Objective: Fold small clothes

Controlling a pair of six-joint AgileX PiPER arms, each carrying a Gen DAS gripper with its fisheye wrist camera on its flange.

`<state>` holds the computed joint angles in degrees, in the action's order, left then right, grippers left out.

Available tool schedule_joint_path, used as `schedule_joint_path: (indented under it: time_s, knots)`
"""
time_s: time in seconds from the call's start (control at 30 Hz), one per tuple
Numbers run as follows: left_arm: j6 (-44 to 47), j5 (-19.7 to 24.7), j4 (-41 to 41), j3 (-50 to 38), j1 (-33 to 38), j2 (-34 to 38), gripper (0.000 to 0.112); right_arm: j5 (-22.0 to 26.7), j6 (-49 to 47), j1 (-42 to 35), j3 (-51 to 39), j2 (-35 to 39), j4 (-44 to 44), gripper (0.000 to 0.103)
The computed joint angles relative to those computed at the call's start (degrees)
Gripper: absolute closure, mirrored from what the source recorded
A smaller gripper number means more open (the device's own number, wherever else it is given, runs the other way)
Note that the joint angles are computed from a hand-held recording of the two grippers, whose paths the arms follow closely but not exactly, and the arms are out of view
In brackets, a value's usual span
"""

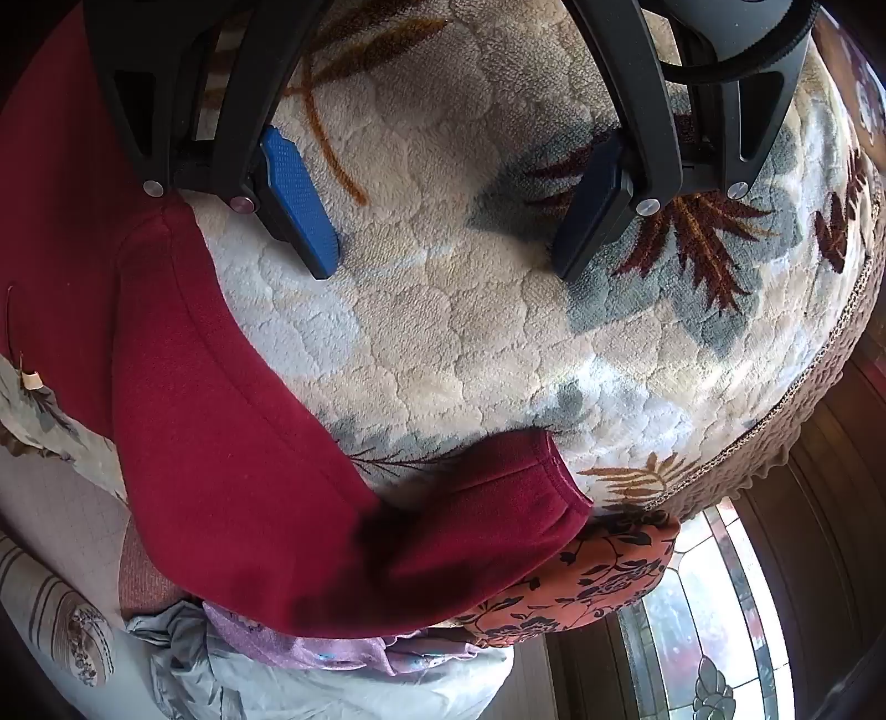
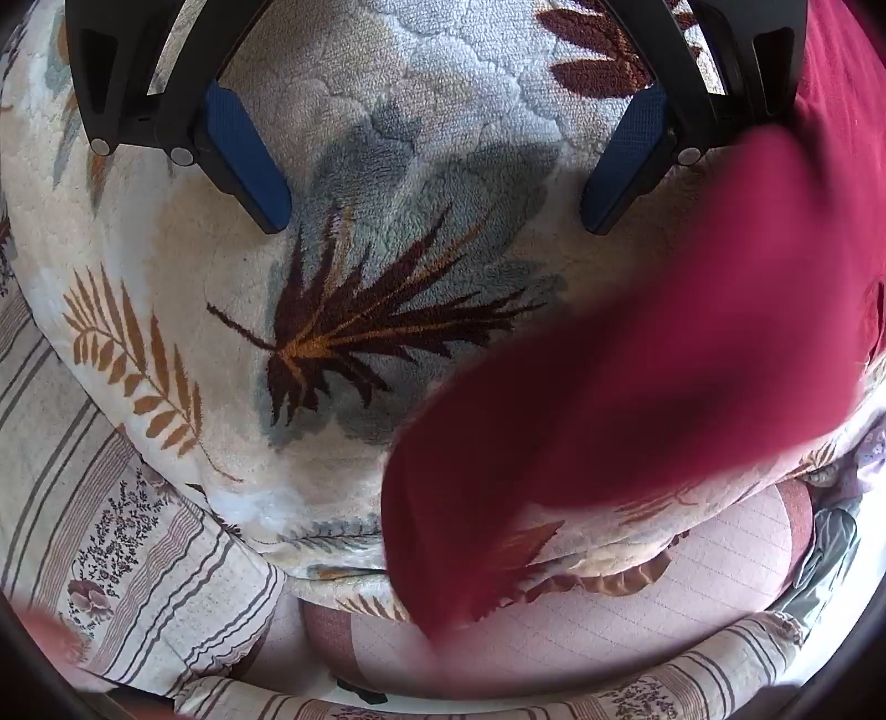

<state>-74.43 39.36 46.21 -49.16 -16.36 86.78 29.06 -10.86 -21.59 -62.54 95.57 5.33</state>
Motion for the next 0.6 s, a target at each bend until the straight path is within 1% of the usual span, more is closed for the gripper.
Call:
schedule_joint_path:
  time_s: [0.2,0.3,0.4,0.43,0.53,0.57,0.6]
  knots:
    - [1.77,0.31,-1.4,0.13,0.38,-0.92,0.031,-0.17,0.38,0.22,0.29,-0.28,-0.33,0.0]
    - [2.96,1.53,-3.11,-0.02,-0.32,-1.86,0.032,-0.1,0.75,0.42,0.41,-0.46,-0.61,0.0]
    - [1.91,3.22,-3.04,0.83,-2.42,-4.06,0.032,0.13,1.22,0.64,-0.16,-0.16,-0.72,0.0]
    - [1.6,3.97,-3.02,-0.2,-3.63,-3.85,0.032,0.33,1.58,0.79,-0.32,-0.17,-1.04,0.0]
    - [1.16,4.84,-2.2,-0.18,-6.4,-6.14,0.032,0.88,2.07,1.08,-0.74,-0.26,-1.37,0.0]
    - [0.96,5.31,-1.85,-0.24,-7.54,-6.74,0.032,-0.12,-0.25,-0.14,0.24,-0.28,0.28,0.0]
    - [0.65,5.91,-1.46,-0.32,-8.77,-7.21,0.032,-0.52,-0.29,0.0,0.36,-0.03,0.41,0.0]
